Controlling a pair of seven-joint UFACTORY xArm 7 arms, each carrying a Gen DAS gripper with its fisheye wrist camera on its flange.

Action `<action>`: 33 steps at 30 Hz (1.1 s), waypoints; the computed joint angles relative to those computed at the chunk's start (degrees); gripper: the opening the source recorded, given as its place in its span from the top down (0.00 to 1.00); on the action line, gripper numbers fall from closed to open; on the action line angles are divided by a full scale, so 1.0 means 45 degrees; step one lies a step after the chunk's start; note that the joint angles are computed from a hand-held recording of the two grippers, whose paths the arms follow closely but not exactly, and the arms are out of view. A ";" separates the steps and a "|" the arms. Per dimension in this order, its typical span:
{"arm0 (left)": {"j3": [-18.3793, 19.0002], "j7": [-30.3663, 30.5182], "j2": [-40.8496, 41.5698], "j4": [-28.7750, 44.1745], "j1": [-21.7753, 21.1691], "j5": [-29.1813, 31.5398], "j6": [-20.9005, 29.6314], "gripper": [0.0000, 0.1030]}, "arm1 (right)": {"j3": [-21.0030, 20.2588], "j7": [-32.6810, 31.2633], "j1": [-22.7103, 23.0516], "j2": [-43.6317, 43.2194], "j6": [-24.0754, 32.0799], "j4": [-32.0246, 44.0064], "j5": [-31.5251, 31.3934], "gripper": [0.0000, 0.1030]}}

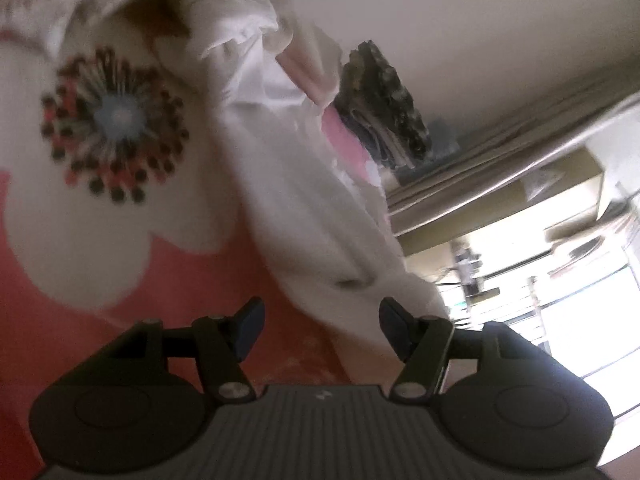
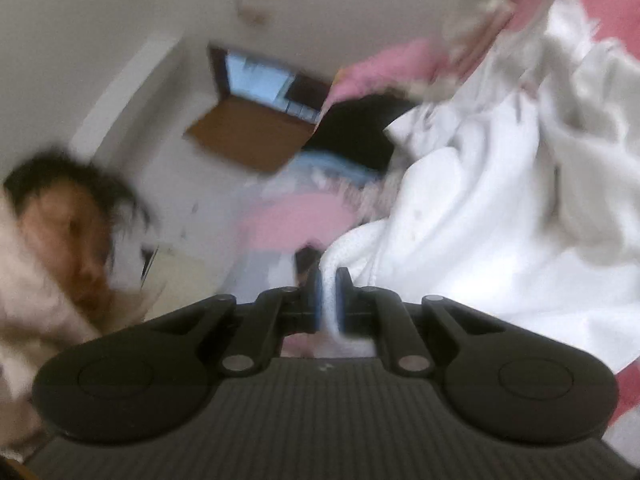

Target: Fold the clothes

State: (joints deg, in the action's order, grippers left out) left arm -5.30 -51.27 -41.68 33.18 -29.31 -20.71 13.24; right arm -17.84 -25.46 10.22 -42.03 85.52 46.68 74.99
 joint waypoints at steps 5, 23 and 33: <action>0.0164 -0.0583 0.0007 -0.0590 -0.0378 -0.0639 -0.0158 0.38 | 0.0468 0.0037 0.0044 0.0293 0.0958 0.0383 -0.1751 0.94; -0.0921 -0.0066 0.2012 0.1065 0.1055 0.1211 0.1288 0.69 | 0.0048 0.1312 -0.1163 -0.0812 -0.0751 -0.1165 -0.1893 0.94; -0.1134 0.0882 0.0978 0.2166 0.1181 0.2141 0.3390 0.96 | -0.0368 0.0449 -0.0799 -0.0490 -0.0138 -0.0706 -0.2709 0.94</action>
